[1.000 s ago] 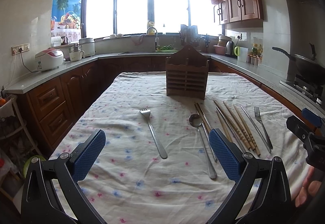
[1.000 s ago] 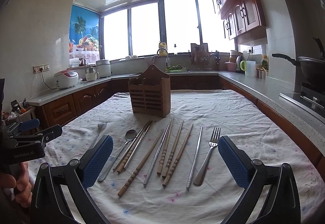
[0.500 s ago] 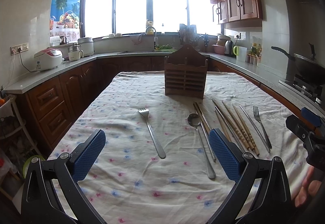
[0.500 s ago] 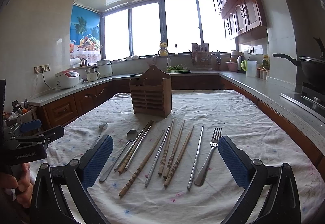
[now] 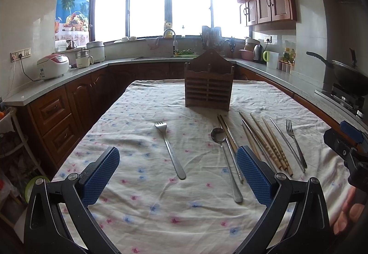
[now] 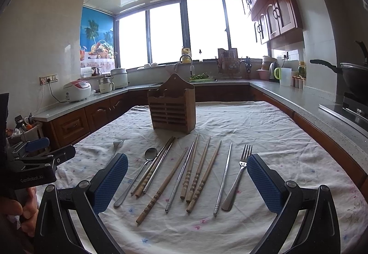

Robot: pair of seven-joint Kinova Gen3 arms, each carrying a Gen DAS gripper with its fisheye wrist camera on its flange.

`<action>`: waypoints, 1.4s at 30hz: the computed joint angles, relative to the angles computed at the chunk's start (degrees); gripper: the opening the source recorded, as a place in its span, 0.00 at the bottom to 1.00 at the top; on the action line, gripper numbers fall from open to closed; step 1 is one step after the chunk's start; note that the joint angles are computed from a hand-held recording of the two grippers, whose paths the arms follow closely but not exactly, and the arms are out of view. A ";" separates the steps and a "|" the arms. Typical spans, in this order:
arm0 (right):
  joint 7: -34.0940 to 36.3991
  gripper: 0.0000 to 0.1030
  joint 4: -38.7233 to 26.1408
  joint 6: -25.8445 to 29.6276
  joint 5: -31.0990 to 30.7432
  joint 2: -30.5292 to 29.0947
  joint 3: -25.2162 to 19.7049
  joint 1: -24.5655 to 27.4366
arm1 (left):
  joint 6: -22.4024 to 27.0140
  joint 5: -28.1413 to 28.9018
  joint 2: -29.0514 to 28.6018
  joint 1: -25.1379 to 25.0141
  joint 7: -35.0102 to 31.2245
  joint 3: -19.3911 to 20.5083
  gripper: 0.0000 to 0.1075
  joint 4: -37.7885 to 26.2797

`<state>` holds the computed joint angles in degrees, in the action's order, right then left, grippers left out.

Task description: Organize utensils

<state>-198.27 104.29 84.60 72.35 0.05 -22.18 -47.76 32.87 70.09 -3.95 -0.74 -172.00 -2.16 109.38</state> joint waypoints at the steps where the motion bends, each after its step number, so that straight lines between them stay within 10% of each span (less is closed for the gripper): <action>1: -0.13 1.00 0.05 0.04 0.10 0.02 -0.03 -0.04 | 0.08 -0.28 0.05 0.03 0.36 0.06 0.96 -0.14; 27: 11.09 0.99 -3.43 -16.72 -14.10 -5.81 3.09 13.86 | 13.46 -28.55 13.12 -0.93 32.76 6.76 0.95 -22.79; 42: 26.37 0.61 -7.26 -28.55 -30.09 -5.82 8.14 25.75 | 26.39 -41.61 25.60 2.34 42.75 11.73 0.70 -42.06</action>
